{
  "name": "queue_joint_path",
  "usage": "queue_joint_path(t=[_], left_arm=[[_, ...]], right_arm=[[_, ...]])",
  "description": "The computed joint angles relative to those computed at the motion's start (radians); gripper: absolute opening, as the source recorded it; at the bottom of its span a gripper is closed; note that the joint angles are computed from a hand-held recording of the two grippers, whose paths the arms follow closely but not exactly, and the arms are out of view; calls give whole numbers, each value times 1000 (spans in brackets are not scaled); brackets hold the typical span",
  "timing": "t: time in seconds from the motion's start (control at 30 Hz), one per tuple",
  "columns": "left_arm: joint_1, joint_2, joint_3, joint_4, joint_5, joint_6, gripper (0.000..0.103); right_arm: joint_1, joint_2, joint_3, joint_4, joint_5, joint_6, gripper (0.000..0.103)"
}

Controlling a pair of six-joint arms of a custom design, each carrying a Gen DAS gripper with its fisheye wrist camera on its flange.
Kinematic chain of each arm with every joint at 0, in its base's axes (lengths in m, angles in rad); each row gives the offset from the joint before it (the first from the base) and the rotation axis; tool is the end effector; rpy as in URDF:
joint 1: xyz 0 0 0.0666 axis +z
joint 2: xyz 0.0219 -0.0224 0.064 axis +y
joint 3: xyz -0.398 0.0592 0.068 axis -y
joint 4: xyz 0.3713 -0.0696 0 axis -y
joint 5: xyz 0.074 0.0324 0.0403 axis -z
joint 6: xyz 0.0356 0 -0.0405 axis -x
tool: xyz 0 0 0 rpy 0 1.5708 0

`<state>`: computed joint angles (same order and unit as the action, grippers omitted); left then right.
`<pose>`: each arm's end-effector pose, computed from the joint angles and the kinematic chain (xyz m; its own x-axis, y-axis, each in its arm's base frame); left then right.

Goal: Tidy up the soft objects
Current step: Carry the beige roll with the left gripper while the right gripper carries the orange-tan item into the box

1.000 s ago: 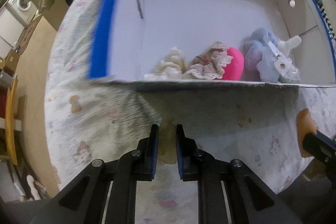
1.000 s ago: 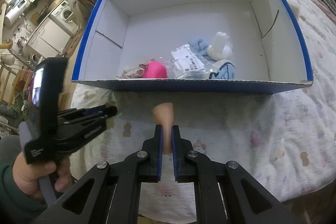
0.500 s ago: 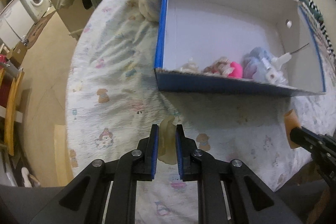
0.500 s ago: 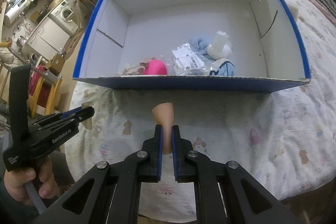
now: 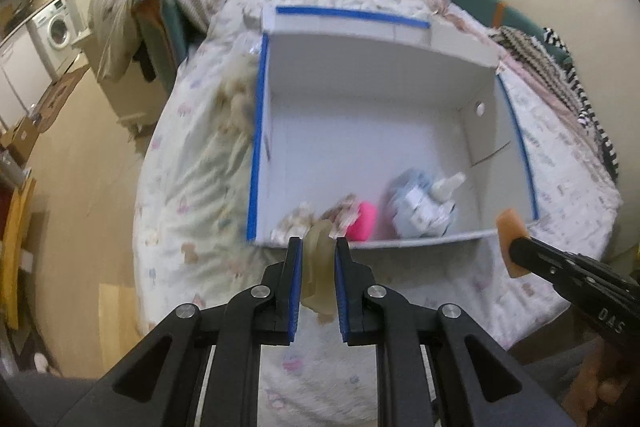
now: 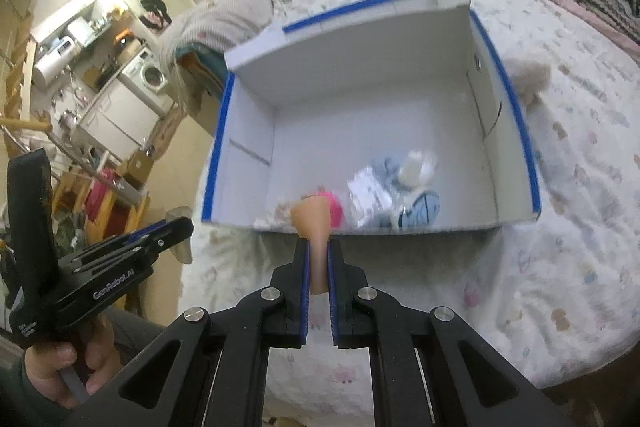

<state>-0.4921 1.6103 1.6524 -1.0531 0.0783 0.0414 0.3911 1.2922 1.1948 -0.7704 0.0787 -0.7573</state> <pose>0.4696 -0.2553 0.4483 -0.7672 0.3645 -0.5278 0.4763 0.8749 -0.0882 0.3877 0.1564 0.4122 -0.7413 0.4351 -0.5110 0.2425 0.8836 0.4005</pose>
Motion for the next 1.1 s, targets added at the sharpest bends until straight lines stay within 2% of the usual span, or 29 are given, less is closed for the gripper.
queue_joint_path(t=[0.43,0.7,0.77,0.87,0.93,1.1], left_arm=[[-26,154,211,-56,-19,-23,14],[-35,251,271,-71,-15,-13,14],[-28,279,287,-77,13,3,14],[-16,314,315,-87,58,45,14],[-17,323,321,-87,73,42,14],[-36,331,306,-81,43,12,14]], right_arm=[[-124,64,80,29,-41,79,10],[-182,110,41,107,-108,53,10],[-193,122,36,113,-121,46,10],[-198,143,33,110,-134,45,10],[-200,156,33,107,-146,45,10],[-184,202,64,65,-134,60,10]])
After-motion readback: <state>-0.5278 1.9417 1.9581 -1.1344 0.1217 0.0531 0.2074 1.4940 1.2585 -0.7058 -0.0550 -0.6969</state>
